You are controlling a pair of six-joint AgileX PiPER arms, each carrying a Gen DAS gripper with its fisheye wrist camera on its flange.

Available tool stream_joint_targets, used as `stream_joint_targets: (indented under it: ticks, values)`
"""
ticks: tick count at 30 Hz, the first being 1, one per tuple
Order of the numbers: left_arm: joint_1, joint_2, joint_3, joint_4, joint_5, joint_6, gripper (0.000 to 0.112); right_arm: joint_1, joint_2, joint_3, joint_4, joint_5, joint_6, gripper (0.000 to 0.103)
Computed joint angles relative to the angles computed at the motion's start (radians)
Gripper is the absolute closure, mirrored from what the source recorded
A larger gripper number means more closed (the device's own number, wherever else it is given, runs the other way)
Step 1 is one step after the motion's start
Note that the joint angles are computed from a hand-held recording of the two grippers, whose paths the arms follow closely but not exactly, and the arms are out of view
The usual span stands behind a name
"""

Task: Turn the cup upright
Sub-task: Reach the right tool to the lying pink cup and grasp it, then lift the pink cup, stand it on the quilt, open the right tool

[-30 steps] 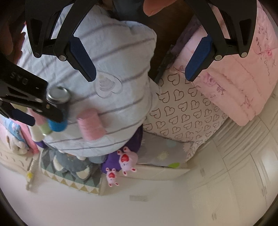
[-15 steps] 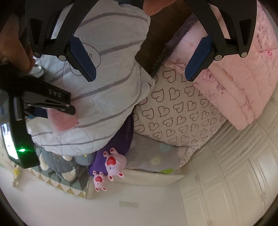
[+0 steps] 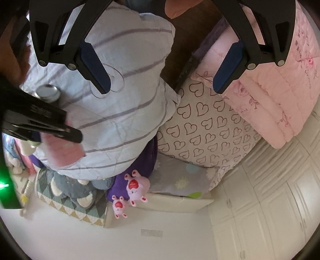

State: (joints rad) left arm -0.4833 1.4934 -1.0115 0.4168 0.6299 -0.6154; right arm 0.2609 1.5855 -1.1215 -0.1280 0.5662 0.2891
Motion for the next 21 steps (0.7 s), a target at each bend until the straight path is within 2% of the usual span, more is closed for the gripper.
stream_joint_targets:
  ticks: [7,10,13,17,20,21]
  values:
    - [-0.140,-0.128,0.082,0.052,0.046,-0.095,0.009,0.075,-0.376,0.280,-0.134,0.074,0.222,0.039]
    - [-0.229,-0.171,0.121,0.075,0.069,-0.151,0.009,0.097,-0.489,0.393,-0.192,0.119,0.331,0.039]
    - [-0.324,-0.185,0.137,0.102,0.111,-0.206,0.009,0.052,-0.545,0.496,-0.164,0.106,0.335,0.039]
    - [-0.434,-0.218,0.160,0.136,0.173,-0.283,0.009,-0.023,-0.545,0.608,-0.120,0.031,0.309,0.039]
    - [-0.500,-0.238,0.163,0.168,0.227,-0.348,0.009,-0.099,-0.561,0.643,-0.016,-0.002,0.175,0.038]
    - [-0.511,-0.242,0.160,0.173,0.240,-0.360,0.009,-0.114,-0.573,0.649,0.009,-0.002,0.146,0.027]
